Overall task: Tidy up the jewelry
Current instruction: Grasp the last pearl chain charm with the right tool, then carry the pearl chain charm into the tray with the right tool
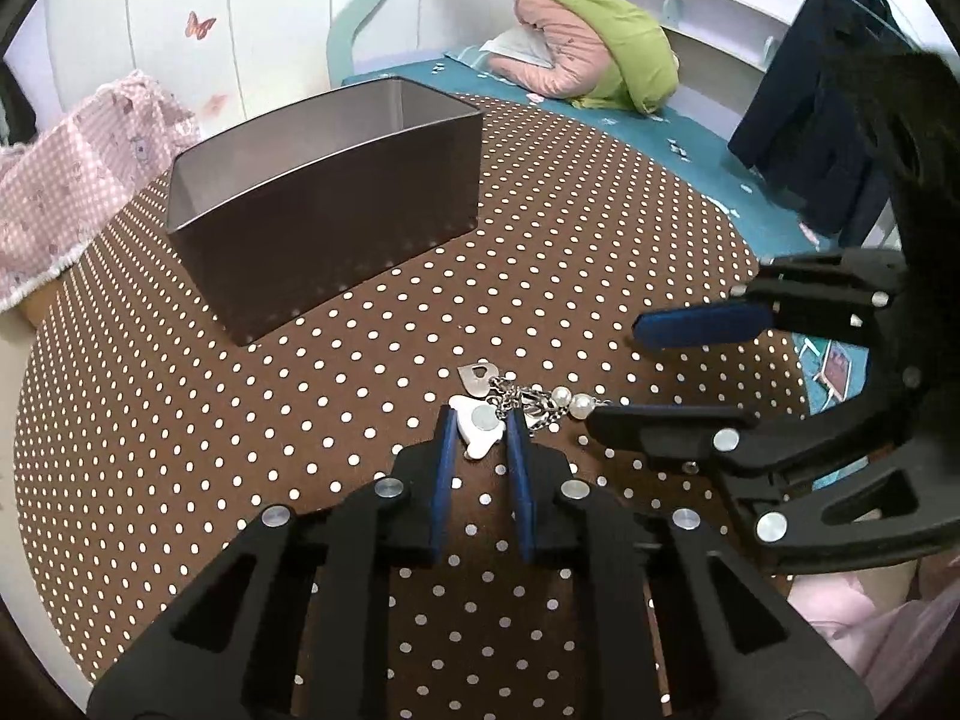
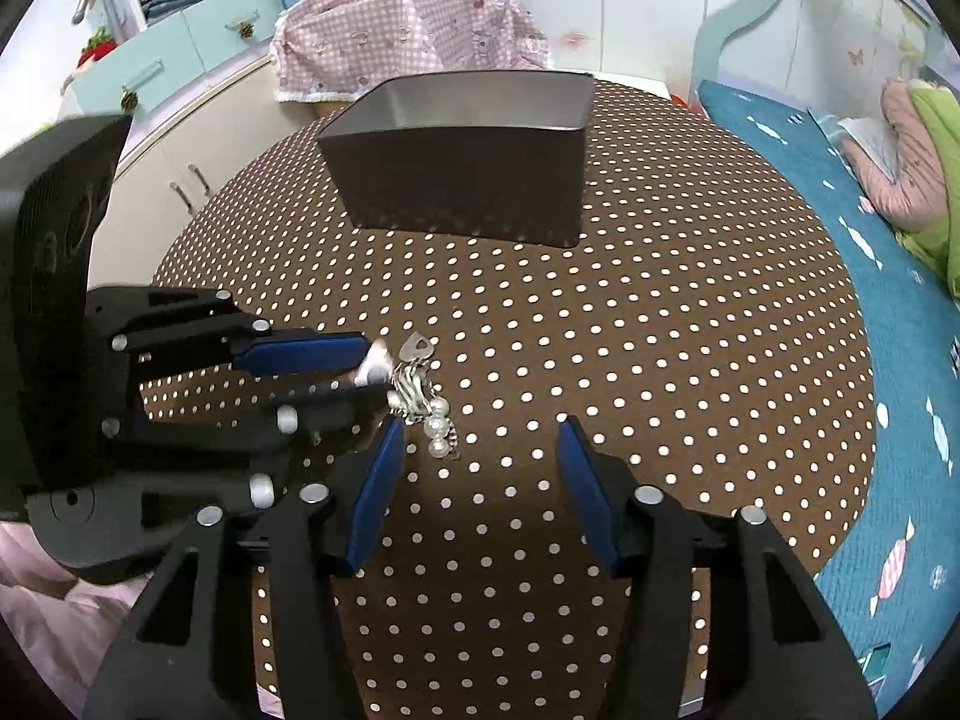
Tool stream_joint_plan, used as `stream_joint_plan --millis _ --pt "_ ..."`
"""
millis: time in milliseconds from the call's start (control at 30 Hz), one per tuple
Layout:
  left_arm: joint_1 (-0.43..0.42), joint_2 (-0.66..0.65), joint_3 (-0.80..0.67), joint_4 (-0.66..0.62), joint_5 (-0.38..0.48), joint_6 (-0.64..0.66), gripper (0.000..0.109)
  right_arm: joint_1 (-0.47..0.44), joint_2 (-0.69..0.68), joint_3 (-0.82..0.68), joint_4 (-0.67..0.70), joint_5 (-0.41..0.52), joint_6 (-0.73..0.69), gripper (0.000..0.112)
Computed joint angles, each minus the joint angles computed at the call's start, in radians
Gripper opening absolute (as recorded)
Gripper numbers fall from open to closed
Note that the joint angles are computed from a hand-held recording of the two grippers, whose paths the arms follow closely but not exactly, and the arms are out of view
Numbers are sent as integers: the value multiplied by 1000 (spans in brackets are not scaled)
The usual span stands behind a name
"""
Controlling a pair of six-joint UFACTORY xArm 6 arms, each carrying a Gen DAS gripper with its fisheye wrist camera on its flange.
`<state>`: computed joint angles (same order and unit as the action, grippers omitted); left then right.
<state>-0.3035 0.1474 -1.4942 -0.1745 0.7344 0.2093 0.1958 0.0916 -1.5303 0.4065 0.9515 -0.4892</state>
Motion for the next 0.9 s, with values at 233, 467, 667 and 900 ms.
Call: stream_joint_plan --millis 233,467,667,900 --pt "31 -66 65 -25 -32 -22 17 24 16 -15 -21 2 -27 30" --pt "55 -102 101 -38 -43 -47 17 56 30 -31 -52 -15 -43 28" --pt "74 -113 126 -37 -24 -64 17 85 62 -75 -40 12 -139 23" --pt "74 -127 158 -42 -43 -83 17 76 104 -143 -9 70 -130 7"
